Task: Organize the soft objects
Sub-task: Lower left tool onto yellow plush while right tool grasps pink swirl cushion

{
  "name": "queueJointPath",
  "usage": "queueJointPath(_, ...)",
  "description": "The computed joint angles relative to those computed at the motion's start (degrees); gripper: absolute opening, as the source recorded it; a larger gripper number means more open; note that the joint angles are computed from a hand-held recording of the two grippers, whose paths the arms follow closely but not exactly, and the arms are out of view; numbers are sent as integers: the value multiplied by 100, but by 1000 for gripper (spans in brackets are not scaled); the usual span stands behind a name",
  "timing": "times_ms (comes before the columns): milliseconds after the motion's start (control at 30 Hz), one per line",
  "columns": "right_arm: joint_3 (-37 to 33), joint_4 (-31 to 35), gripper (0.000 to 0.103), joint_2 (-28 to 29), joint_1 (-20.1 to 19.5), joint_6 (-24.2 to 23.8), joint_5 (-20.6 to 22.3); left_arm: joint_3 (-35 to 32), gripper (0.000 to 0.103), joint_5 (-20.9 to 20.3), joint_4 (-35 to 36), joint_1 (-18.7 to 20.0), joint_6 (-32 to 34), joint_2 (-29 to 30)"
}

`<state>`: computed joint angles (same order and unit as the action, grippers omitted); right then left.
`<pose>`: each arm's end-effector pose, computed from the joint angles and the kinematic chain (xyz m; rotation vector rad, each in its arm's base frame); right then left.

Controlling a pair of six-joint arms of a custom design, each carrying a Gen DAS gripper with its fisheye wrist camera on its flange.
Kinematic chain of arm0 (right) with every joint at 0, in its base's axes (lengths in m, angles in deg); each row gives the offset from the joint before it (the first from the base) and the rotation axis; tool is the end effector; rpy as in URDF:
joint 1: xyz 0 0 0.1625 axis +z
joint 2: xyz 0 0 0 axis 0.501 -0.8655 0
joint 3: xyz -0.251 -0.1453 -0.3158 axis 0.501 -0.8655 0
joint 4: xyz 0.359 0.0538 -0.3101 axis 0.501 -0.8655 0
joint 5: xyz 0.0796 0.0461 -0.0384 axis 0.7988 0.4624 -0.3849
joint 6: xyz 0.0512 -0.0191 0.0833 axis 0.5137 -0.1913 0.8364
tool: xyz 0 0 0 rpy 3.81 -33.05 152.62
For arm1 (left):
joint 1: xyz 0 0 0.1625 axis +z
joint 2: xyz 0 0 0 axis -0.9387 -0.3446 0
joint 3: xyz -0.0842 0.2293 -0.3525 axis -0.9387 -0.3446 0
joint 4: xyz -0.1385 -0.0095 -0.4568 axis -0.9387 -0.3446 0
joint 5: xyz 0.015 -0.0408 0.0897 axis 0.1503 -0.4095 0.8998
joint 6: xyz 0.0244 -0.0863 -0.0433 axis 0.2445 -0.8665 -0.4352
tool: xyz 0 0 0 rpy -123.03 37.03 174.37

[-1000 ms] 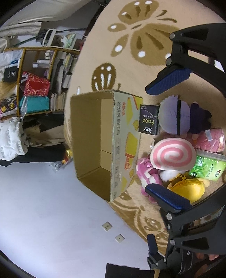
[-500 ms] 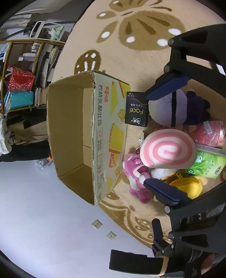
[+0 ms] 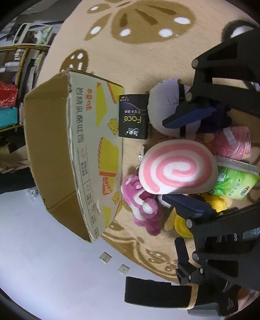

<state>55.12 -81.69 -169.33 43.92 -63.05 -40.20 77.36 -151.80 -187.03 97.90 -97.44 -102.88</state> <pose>0.0113 -0.3493 0.3327 0.0659 -2.5767 0.7268 -0.4108 -0.4164 -0.0459 0.3288 2.4397 -0.0754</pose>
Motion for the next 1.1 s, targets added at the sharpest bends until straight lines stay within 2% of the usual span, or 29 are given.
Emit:
queueJointPath(367, -15, 103, 70, -44, -29, 78, 51, 30, 103, -84, -188, -115, 105, 133)
queueJointPath(533, -16, 111, 70, -44, -31, 106, 51, 67, 103, -258, -327, -58, 117, 179)
queueJointPath(833, -10, 101, 70, -50, -14, 97, 20, 123, 103, -283, -427, -35, 173, 247)
queueJointPath(900, -4, 81, 70, -43, 0, 83, 3, 106, 100, -302, -428, -39, 198, 278)
queueJointPath(967, 5, 46, 70, -46, 20, 62, -8, 134, 92, -389, -467, -57, 253, 210)
queueJointPath(1100, 22, 4, 70, -68, 49, 27, 30, 132, 89, -431, -541, -36, 257, 235)
